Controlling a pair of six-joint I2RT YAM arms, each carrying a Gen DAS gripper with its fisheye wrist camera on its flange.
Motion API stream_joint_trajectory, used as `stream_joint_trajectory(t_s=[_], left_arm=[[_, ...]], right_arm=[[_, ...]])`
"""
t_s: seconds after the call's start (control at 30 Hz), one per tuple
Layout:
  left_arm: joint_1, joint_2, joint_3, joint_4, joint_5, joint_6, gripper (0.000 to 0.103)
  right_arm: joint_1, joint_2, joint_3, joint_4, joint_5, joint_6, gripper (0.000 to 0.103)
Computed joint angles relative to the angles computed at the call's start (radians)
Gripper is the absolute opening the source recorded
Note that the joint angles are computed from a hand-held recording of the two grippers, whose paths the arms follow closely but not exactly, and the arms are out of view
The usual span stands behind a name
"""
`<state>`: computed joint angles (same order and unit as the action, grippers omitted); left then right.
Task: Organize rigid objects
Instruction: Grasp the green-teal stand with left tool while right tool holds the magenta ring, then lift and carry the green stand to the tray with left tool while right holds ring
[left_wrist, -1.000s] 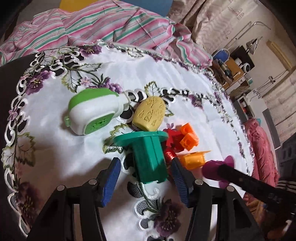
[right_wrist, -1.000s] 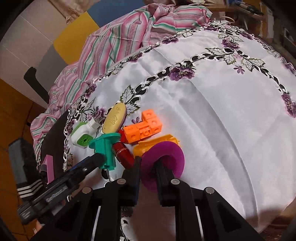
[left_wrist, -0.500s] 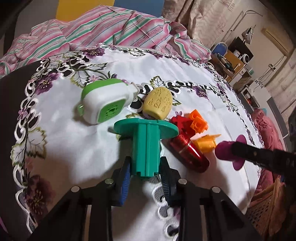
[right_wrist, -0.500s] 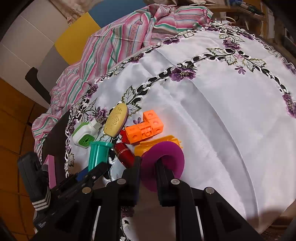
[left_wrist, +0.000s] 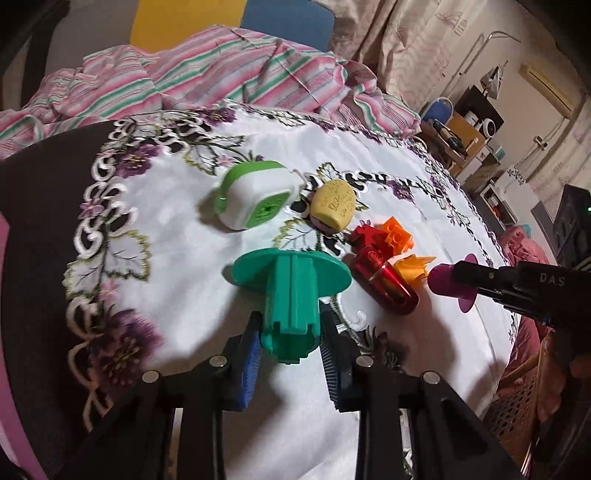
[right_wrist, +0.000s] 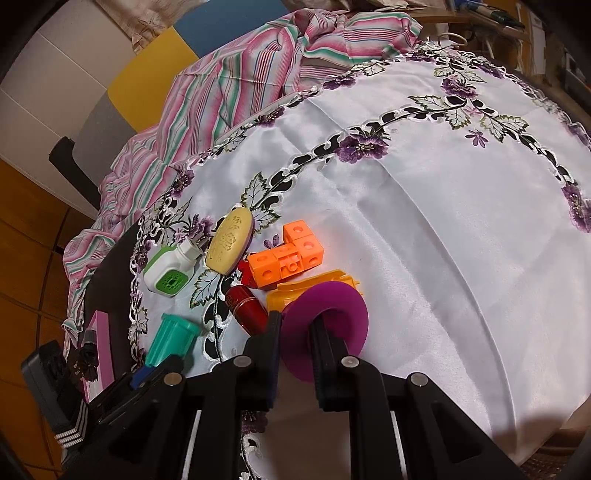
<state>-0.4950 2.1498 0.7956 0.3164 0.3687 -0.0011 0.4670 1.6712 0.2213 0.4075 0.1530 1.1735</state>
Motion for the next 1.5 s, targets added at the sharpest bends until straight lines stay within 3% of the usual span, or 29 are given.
stream_joint_trajectory(t_s=[0.3, 0.47, 0.63, 0.7, 0.77, 0.87, 1.5], left_arm=[[0.023, -0.069, -0.078, 0.047, -0.066, 0.063, 0.029], [0.041, -0.030, -0.065, 0.040, -0.025, 0.045, 0.029], [0.017, -0.050, -0.095, 0.112, -0.058, 0.007, 0.046], [-0.008, -0.042, -0.067, 0.101, -0.114, -0.006, 0.046], [-0.010, -0.012, -0.018, 0.067, -0.097, 0.008, 0.044], [-0.005, -0.001, -0.006, 0.054, -0.106, 0.030, 0.033], [0.328, -0.265, -0.235, 0.041, 0.130, 0.168, 0.030]], right_arm=[[0.004, 0.000, 0.002, -0.009, 0.000, 0.005, 0.015], [0.005, -0.004, -0.002, -0.009, 0.002, 0.010, 0.015], [0.004, -0.006, -0.004, -0.010, 0.001, 0.008, 0.015], [0.005, -0.006, -0.002, -0.012, 0.001, 0.009, 0.015], [0.005, -0.006, -0.002, -0.013, 0.002, 0.010, 0.015], [0.005, -0.011, -0.005, -0.015, 0.005, 0.016, 0.015], [0.003, 0.001, 0.009, -0.037, 0.006, 0.025, 0.015]])
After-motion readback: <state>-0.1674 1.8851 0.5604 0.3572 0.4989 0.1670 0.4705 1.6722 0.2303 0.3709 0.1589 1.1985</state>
